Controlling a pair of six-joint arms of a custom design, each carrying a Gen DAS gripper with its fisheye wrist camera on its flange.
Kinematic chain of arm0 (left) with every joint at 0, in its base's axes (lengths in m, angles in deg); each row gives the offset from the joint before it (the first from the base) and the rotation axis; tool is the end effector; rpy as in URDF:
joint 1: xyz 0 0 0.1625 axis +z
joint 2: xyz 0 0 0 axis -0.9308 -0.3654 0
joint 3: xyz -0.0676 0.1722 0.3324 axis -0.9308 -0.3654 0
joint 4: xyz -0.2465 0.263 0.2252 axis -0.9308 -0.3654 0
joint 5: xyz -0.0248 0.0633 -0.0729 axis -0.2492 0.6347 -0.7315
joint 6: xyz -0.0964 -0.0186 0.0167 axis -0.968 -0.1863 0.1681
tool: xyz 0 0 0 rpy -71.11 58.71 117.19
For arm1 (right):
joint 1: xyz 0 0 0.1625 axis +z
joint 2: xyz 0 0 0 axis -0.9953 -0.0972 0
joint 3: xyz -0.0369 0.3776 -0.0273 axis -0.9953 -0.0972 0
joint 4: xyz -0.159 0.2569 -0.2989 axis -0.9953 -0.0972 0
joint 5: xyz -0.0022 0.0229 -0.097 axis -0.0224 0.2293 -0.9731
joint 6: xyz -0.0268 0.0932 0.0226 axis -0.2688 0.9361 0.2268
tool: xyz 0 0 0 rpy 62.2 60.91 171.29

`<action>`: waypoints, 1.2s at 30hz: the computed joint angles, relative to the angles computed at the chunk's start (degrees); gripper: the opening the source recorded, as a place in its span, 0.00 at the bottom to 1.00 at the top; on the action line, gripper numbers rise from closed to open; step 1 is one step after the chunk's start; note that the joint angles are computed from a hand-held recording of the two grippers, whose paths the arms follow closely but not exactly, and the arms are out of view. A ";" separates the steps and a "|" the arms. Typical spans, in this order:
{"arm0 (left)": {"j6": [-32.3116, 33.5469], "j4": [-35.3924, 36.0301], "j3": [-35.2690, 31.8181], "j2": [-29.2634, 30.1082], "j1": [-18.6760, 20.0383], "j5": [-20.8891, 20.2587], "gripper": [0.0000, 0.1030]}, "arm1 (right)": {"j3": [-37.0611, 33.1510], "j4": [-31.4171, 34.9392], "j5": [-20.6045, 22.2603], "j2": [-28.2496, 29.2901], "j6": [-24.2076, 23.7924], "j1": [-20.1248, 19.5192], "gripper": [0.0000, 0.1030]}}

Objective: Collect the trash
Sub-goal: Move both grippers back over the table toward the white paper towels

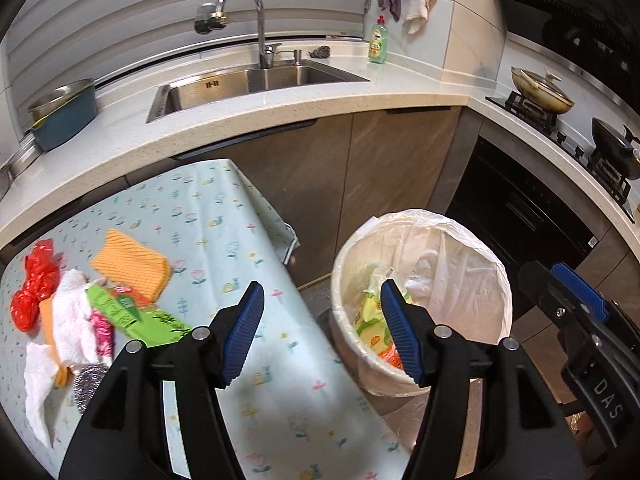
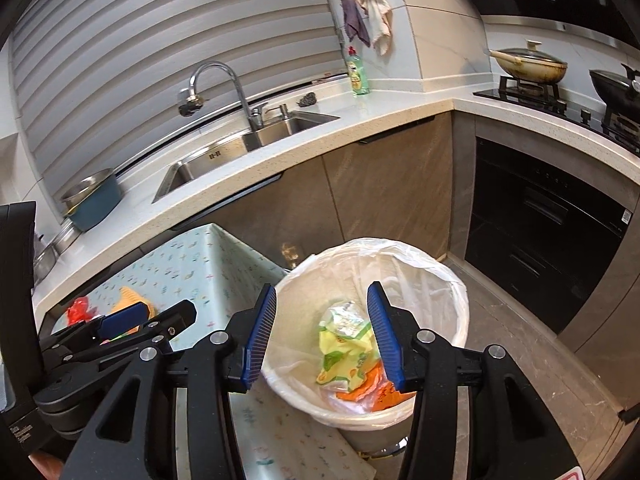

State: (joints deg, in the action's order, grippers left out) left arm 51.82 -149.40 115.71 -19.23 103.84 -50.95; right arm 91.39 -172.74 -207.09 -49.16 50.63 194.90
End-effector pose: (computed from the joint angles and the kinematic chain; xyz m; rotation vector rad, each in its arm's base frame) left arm -0.1679 -0.3798 0.1302 0.5254 2.2969 -0.8585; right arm 0.2053 -0.3411 0.0618 0.2407 -2.3245 1.2308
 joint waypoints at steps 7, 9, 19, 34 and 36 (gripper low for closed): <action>-6.21 11.19 4.45 -14.02 -1.68 2.91 0.61 | -1.74 3.59 -1.08 2.67 2.26 5.81 0.46; -8.47 15.79 5.56 -18.69 -2.24 3.99 0.62 | -2.59 4.99 -1.28 3.67 2.94 7.54 0.46; -21.82 48.25 8.48 -45.79 -3.21 8.40 0.63 | -8.15 12.65 -1.60 9.09 6.31 15.24 0.46; -27.49 78.62 7.50 -74.53 7.82 11.02 0.63 | -21.82 26.40 2.06 20.66 9.79 21.33 0.46; -23.26 74.87 8.23 -75.64 10.84 10.73 0.63 | -23.87 28.07 2.78 22.10 10.02 21.41 0.46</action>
State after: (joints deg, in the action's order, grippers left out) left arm 28.56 -74.52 123.93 -94.87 114.67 -40.22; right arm 67.52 -144.67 -204.31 -27.06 60.66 216.31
